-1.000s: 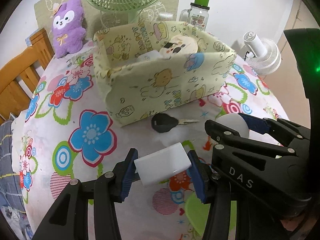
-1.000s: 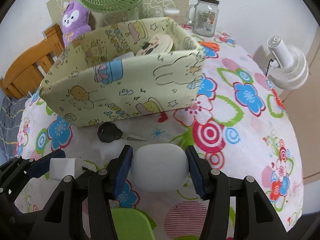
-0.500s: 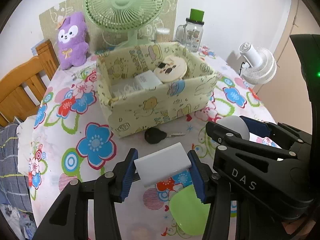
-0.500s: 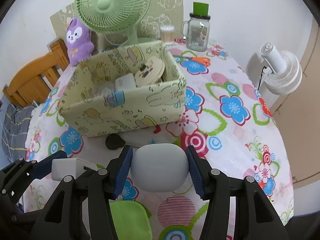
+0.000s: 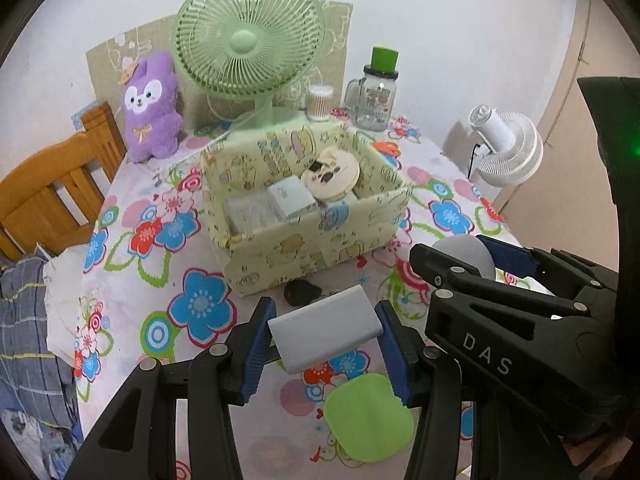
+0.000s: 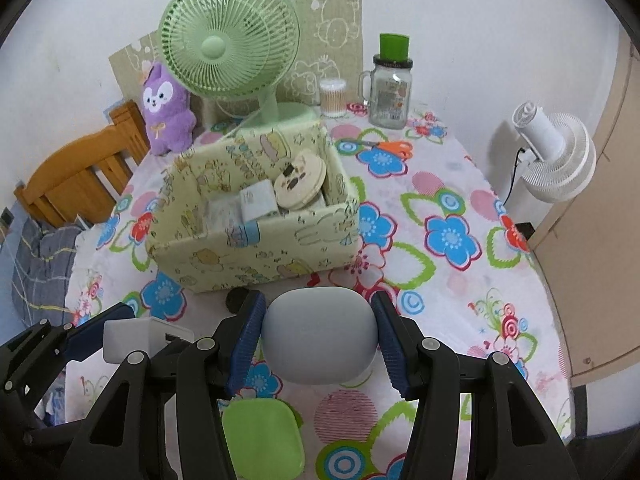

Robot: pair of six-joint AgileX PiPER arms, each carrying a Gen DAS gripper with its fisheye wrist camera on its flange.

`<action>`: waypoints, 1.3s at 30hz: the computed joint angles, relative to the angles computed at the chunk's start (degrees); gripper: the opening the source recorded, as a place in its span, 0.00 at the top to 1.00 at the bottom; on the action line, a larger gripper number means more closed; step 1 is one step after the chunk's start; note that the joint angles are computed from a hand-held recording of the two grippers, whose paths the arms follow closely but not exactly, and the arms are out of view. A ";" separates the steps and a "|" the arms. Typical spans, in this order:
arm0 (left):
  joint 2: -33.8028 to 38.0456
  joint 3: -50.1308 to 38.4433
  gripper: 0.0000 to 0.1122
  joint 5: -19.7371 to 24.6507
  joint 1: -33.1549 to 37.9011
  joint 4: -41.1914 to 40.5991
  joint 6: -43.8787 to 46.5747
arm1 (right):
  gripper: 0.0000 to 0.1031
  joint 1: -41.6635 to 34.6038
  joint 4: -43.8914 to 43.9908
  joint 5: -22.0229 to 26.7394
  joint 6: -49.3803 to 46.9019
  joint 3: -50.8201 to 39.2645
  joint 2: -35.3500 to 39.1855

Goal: Organize rigid objects
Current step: 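Lift and carry the white block with left tool while right tool carries the fob toward the basket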

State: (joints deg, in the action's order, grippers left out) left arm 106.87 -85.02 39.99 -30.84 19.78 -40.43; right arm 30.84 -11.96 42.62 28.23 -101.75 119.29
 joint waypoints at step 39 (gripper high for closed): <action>5.00 -19.61 0.53 10.19 -0.75 2.90 -0.76 | 0.44 -4.22 3.99 6.08 -11.56 -12.83 -1.51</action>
State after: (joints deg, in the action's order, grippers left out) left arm 111.87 -104.62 50.18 -31.58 22.67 -41.19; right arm 26.63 -7.97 48.71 16.67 -114.58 117.78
